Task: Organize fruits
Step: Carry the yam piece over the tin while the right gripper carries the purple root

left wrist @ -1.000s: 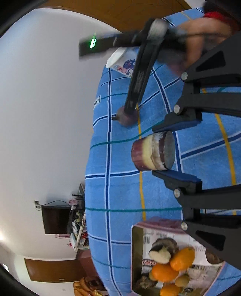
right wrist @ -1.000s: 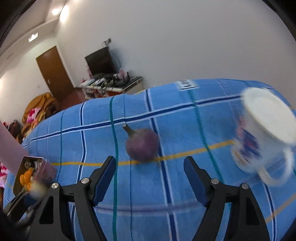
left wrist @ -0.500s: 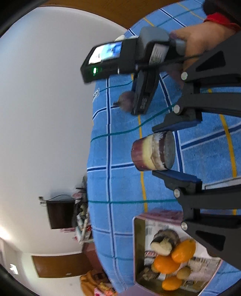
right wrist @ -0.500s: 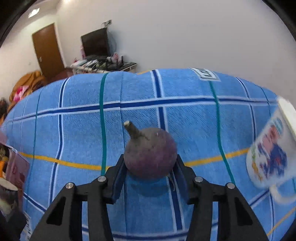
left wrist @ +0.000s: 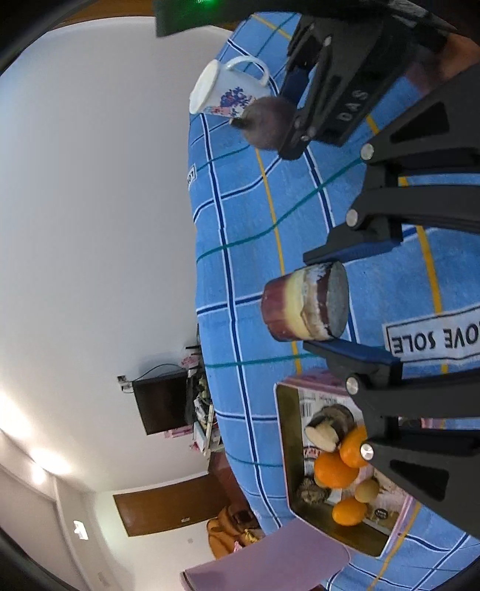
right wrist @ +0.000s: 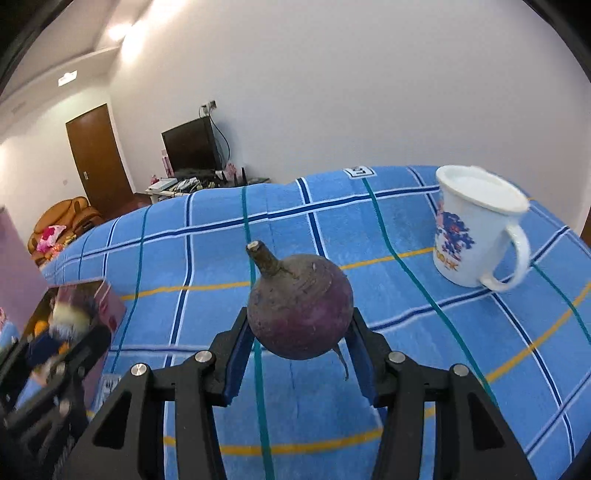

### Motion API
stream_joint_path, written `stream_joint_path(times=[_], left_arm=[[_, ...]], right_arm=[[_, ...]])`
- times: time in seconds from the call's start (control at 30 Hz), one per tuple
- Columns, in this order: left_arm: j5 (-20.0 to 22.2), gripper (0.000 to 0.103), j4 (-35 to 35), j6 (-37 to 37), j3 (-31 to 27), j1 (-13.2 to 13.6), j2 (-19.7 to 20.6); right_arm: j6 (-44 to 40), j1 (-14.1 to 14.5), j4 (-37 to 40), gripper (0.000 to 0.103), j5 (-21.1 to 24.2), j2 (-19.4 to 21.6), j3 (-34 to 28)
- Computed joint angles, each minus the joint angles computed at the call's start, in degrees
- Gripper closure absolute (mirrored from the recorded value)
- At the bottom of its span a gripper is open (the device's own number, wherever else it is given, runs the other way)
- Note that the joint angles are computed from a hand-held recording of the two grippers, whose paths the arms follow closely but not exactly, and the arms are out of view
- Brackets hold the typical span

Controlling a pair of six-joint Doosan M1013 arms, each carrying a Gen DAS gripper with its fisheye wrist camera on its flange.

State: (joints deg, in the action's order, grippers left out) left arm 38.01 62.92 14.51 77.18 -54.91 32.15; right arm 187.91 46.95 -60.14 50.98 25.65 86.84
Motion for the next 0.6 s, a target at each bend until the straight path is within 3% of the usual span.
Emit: stream_joint_path(times=[0.2,0.6], left_arm=[[1.1,0.062,3.1,-2.4,0.9,-0.2,-0.2],[-0.2,0.062,1.1,-1.6,0.9,0.4,-0.3]], right_arm=[[3.3,1.0,-3.6,0.051,2.3,-0.3,0.4],[7.0,2.0,-5.5,0.051,2.8,-1.4,2.2]])
